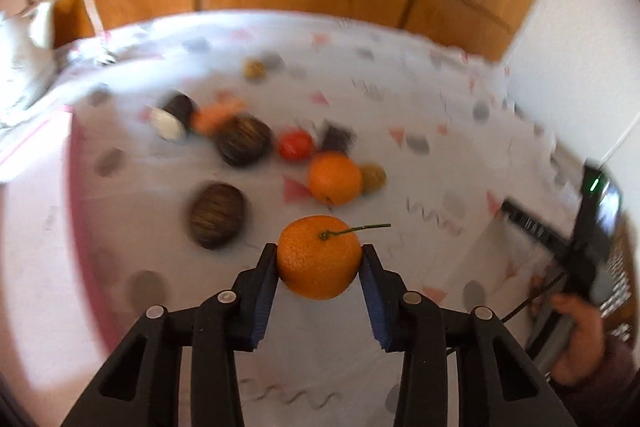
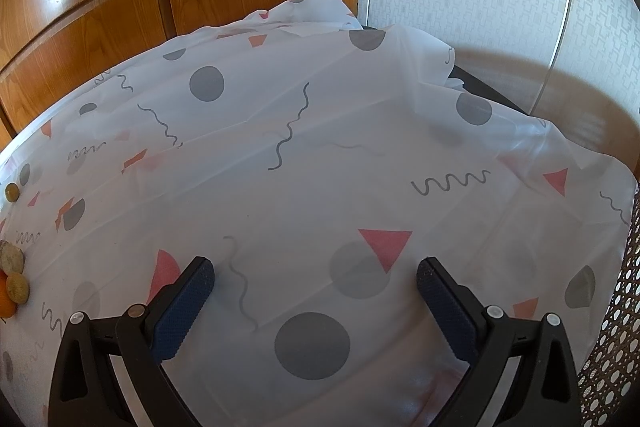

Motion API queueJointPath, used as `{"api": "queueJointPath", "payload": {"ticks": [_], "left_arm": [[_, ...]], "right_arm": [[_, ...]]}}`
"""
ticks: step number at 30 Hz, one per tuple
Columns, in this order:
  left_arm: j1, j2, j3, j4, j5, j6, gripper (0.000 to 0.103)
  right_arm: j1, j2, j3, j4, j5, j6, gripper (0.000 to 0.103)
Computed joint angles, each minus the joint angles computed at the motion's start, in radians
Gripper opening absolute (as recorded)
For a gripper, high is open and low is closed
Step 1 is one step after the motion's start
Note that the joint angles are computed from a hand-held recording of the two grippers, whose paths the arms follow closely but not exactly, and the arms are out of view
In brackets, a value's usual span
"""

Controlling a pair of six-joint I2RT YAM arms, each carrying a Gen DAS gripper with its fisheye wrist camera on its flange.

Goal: Organize fruits
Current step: 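Move the left tool to the orange and close its fingers on it, then carry the orange with the left tool into the pink tray and release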

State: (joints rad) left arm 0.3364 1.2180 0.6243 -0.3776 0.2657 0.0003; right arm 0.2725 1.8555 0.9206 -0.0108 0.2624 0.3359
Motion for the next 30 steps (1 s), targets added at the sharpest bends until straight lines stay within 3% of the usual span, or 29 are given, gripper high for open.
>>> {"api": "queueJointPath", "payload": {"ticks": [5,12,18,27,30], "left_arm": [[0.334,-0.100,0.058,-0.102,0.119,0.085,0.041],[0.653,0.086,0.115,-0.052,0.071,0.169,0.041],[0.746,0.211,0.135,0.005,0.038,0.194,0.041],[0.748,0.196,0.092,0.023,0.031,0.188,0.042],[0.771,0.182,0.079,0.034,0.048,0.193,0.057]], "right_arm": [[0.010,0.016,0.029,-0.030,0.019,-0.002,0.103],[0.009,0.018,0.033,-0.032,0.018,-0.001,0.103],[0.008,0.021,0.034,-0.026,0.015,-0.001,0.103],[0.009,0.024,0.030,-0.016,0.015,0.001,0.103],[0.007,0.022,0.024,-0.010,0.012,0.001,0.103]]}}
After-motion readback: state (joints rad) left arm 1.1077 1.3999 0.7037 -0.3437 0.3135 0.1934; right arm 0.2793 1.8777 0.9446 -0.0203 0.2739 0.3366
